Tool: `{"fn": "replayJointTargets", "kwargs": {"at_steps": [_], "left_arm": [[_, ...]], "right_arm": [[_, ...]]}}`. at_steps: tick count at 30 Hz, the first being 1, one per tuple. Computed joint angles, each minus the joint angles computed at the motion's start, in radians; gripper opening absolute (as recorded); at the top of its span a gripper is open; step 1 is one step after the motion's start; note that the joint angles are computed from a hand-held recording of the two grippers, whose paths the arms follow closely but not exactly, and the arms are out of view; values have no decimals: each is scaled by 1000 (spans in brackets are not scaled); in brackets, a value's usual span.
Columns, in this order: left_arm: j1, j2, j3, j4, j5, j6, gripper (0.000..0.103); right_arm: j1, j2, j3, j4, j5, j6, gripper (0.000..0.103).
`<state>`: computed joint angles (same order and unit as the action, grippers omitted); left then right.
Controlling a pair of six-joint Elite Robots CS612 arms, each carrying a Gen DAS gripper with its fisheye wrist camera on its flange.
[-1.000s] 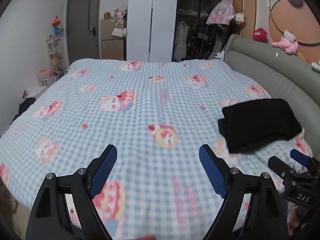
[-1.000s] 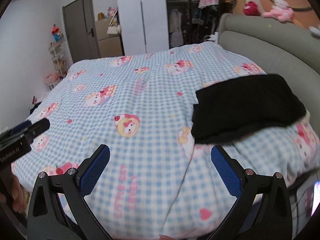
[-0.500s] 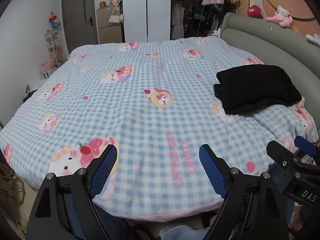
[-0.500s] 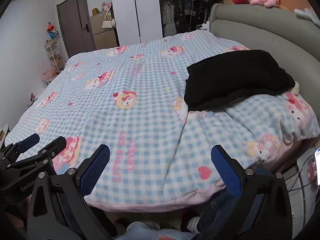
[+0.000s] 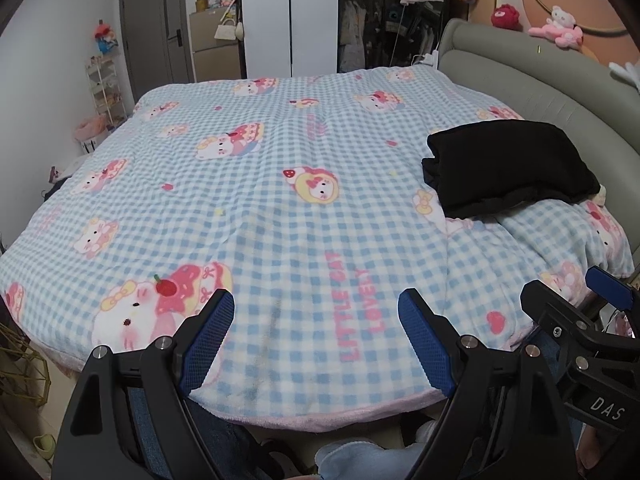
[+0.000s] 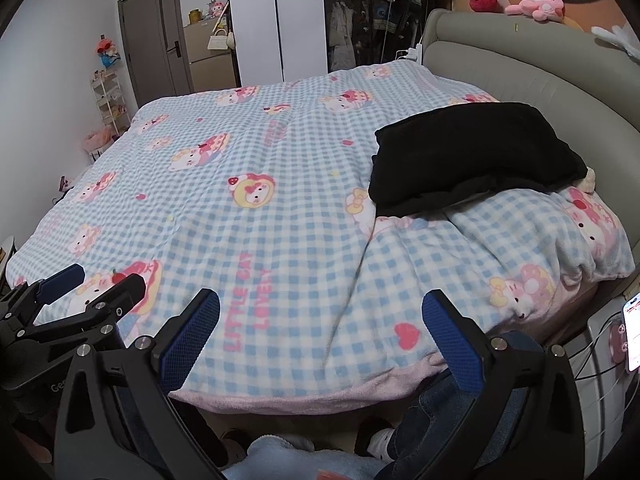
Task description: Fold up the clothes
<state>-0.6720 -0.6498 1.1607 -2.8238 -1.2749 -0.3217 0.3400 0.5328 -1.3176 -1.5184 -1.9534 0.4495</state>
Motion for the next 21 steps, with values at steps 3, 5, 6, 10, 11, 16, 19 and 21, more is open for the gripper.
{"fn": "replayJointTargets", "kwargs": {"at_steps": [3, 5, 6, 10, 11, 16, 19, 21], "left_arm": [[-2, 3, -6, 10, 12, 11, 86], [-6, 5, -10, 24, 33, 10, 86], [-7, 6, -11, 29, 38, 8, 86], [-6, 11, -21, 46, 42, -6, 86], [-5, 13, -23, 50, 37, -11, 86], [-6, 16, -18, 16, 60, -10, 86], [-12, 14, -11, -13, 81, 21, 86], [-13, 13, -9, -21, 73, 22, 86]], "right_arm": [[-1, 0, 4, -2, 5, 1, 102], [-3, -1, 6, 0, 14, 2, 102], [-3, -1, 7, 1, 16, 3, 102], [-3, -1, 9, 4, 23, 6, 102], [-4, 0, 7, 6, 26, 8, 102], [-3, 1, 6, 9, 19, 9, 102], [-3, 1, 8, 9, 14, 5, 102], [-3, 0, 11, 10, 12, 5, 102]]}}
